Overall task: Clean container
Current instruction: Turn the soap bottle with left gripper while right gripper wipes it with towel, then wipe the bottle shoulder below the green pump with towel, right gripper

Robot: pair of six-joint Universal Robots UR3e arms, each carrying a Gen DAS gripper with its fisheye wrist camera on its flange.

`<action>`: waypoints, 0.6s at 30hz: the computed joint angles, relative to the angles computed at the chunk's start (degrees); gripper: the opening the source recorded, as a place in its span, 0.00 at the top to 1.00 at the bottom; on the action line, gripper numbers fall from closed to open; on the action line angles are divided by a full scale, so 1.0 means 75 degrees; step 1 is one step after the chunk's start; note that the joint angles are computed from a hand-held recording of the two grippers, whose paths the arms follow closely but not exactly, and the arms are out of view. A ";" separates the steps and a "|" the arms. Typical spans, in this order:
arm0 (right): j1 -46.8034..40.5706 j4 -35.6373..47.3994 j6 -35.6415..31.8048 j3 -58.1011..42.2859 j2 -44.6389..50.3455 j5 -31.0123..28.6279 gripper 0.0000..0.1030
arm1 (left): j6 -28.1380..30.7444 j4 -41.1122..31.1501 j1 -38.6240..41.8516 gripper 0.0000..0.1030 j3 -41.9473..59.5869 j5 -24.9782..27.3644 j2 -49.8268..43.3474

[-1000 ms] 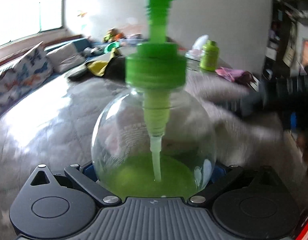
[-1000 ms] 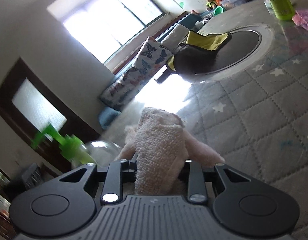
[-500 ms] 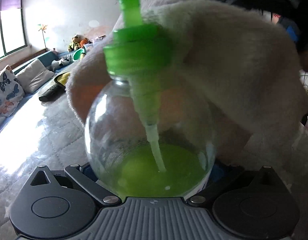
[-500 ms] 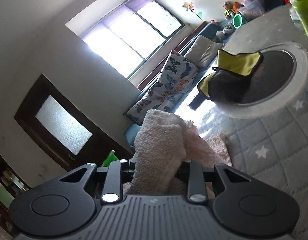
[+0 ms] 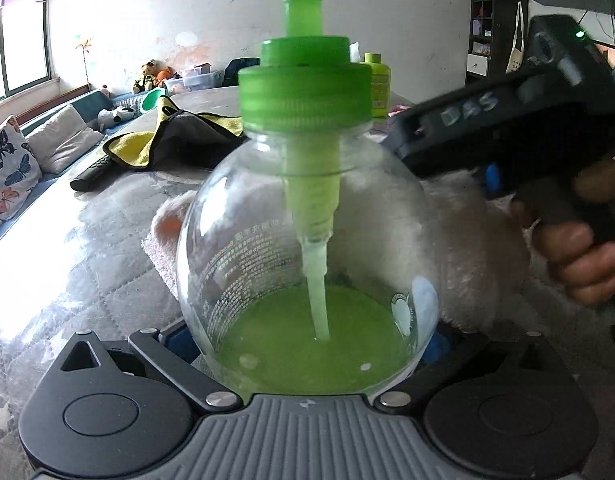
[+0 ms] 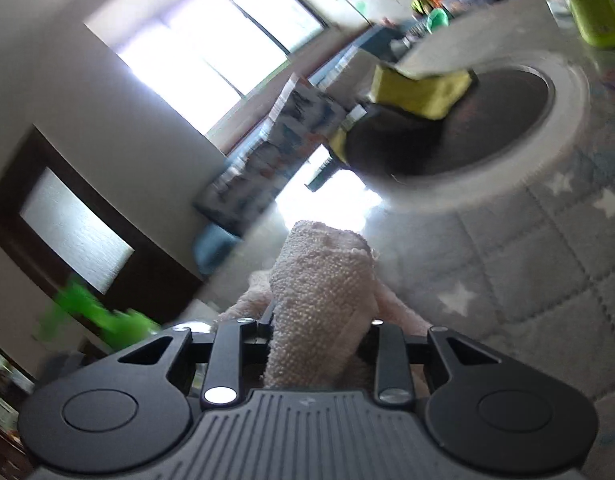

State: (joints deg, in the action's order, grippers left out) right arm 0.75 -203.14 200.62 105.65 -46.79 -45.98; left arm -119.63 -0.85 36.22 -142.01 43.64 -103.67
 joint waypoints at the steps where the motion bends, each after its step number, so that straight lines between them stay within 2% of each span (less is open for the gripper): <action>1: 0.0038 0.0002 0.0021 -0.0161 0.0133 0.0017 0.72 | -0.0039 0.0041 -0.0008 0.00 0.0008 0.0013 -0.0014; 4: 0.0085 -0.0489 0.0220 -0.0529 0.0568 0.0108 0.72 | -0.0172 0.0072 -0.0082 0.00 0.0161 0.0053 -0.0101; 6: -0.0049 -0.1051 0.0520 -0.0687 0.0990 0.0482 0.72 | -0.0213 0.0145 -0.0113 0.00 0.0207 0.0064 -0.0195; 9: -0.0456 -0.1963 0.1341 -0.0961 0.1710 0.1377 0.72 | -0.0274 0.0207 -0.0155 0.00 0.0290 0.0079 -0.0319; 14: -0.0876 -0.4453 0.3362 -0.1568 0.2466 0.2231 0.72 | -0.0339 0.0323 -0.0197 0.00 0.0334 0.0105 -0.0420; 16: -0.0886 -0.5169 0.3686 -0.1770 0.2574 0.2416 0.72 | -0.0351 0.0343 -0.0203 0.00 0.0331 0.0107 -0.0433; 18: -0.0826 -0.5304 0.3668 -0.1878 0.2586 0.2540 0.72 | -0.0361 0.0355 -0.0209 0.00 0.0329 0.0108 -0.0439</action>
State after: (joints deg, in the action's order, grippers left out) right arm -5.44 -242.92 228.13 91.56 -27.40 -26.93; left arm -122.34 1.82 34.66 -139.54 44.45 -106.96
